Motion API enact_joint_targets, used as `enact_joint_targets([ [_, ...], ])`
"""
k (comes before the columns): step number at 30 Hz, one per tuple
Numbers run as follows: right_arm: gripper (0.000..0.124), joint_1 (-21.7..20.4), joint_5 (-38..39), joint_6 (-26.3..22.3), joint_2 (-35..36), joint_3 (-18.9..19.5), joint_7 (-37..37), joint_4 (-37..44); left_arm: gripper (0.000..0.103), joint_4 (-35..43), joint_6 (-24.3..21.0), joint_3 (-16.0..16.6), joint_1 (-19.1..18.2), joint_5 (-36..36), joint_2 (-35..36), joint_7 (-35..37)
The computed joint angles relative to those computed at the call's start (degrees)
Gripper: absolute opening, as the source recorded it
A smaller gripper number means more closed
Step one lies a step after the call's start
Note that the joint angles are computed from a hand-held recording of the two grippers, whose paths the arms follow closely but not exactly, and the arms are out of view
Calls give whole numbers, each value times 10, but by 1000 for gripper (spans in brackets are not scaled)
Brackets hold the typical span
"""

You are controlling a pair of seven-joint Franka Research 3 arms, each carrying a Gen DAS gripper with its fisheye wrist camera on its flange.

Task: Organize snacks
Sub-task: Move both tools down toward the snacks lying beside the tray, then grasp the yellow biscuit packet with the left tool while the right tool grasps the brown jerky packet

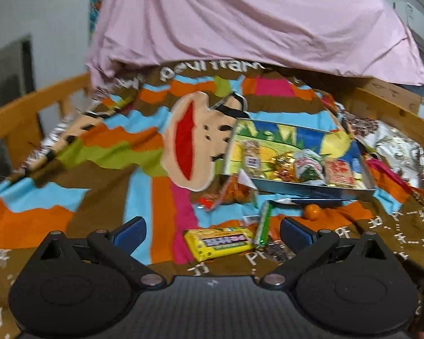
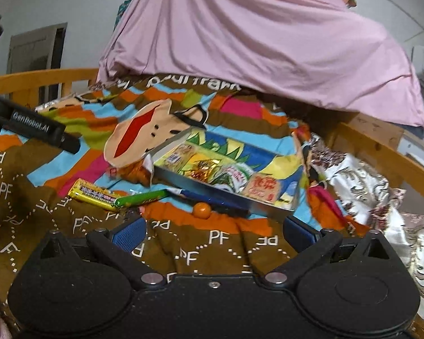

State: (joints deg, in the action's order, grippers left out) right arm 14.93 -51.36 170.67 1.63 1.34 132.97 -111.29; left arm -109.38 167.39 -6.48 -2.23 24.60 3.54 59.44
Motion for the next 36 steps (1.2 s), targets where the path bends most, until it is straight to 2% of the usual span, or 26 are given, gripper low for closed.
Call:
enact_joint_targets([
  [1, 102, 0, 23, -1, 8, 2, -23, 6, 103, 10, 0, -6, 5, -35, 10, 40],
  [4, 102, 4, 135, -2, 39, 11, -134, 27, 103, 44, -14, -8, 9, -53, 39, 92],
  [6, 102, 2, 217, 2, 60, 22, -218, 42, 103, 74, -30, -19, 17, -79, 63, 159],
  [9, 102, -41, 405, -3, 96, 88, -404, 73, 103, 118, -68, -53, 43, -161, 99, 308],
  [11, 102, -64, 491, -27, 121, 122, -480, 103, 103, 141, -81, -64, 51, -184, 121, 390],
  [14, 102, -84, 582, -61, 157, 151, -554, 148, 103, 160, -85, -59, 46, -173, 145, 472],
  [16, 101, -93, 630, -79, 178, 164, -594, 174, 103, 174, -94, -69, 55, -192, 162, 525],
  [21, 94, -91, 712, -139, 229, 171, -650, 246, 102, 221, -149, -105, 89, -297, 198, 636],
  [23, 84, -81, 728, -162, 245, 163, -658, 270, 101, 237, -166, -115, 98, -328, 210, 679],
  [25, 81, -58, 724, -186, 262, 140, -647, 296, 97, 257, -193, -118, 102, -352, 223, 709],
  [31, 71, -5, 727, -237, 301, 76, -610, 356, 82, 314, -269, -103, 92, -374, 260, 749],
  [33, 70, 2, 732, -242, 312, 67, -605, 370, 75, 327, -285, -102, 92, -381, 268, 757],
  [36, 69, 8, 736, -245, 326, 61, -599, 387, 71, 341, -302, -103, 94, -397, 278, 767],
])
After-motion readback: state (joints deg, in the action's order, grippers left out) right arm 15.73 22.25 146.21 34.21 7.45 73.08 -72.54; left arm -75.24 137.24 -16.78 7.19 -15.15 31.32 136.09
